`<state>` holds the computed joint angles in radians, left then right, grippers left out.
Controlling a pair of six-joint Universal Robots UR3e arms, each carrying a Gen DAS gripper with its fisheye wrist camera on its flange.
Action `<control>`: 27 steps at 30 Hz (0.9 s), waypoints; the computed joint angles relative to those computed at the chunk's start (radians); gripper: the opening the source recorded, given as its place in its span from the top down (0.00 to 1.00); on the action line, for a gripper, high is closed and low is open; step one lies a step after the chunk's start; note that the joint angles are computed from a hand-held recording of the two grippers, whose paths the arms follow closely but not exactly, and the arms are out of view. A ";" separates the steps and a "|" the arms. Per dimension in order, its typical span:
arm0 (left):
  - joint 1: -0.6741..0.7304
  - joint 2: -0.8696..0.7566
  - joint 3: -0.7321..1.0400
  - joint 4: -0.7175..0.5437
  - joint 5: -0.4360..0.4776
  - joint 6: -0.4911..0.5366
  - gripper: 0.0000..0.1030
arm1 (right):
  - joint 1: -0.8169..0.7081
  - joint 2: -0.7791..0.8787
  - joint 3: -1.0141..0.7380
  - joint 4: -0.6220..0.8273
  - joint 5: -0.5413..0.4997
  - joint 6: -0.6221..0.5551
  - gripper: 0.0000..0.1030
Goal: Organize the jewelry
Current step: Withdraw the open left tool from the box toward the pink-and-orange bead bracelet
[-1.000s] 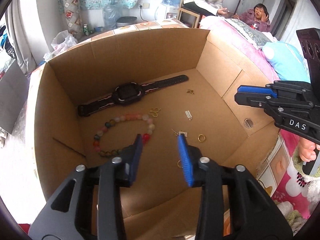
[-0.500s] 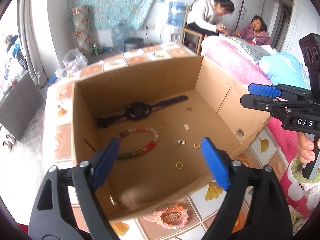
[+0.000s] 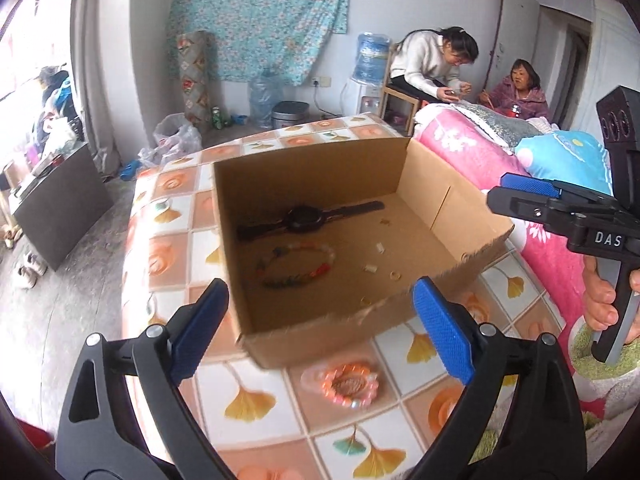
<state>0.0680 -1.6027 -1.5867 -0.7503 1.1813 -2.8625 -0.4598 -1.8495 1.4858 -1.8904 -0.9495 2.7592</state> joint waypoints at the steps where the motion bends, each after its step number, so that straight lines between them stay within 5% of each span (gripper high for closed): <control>1: 0.011 0.022 -0.027 0.004 -0.006 0.001 0.12 | -0.006 -0.022 0.023 -0.009 0.006 -0.004 0.34; 5: 0.047 0.116 -0.140 -0.012 -0.008 0.004 0.12 | -0.058 -0.165 0.140 0.029 0.034 -0.085 0.31; 11: 0.059 0.185 -0.273 -0.027 0.034 0.003 0.11 | -0.185 -0.356 0.240 0.308 0.023 -0.289 0.29; 22: -0.019 0.060 -0.339 -0.003 0.172 -0.090 0.11 | 0.075 -0.225 0.385 0.100 -0.345 -0.015 0.29; 27: -0.066 -0.010 -0.304 -0.013 0.247 -0.149 0.11 | 0.148 -0.146 0.390 0.053 -0.432 0.046 0.29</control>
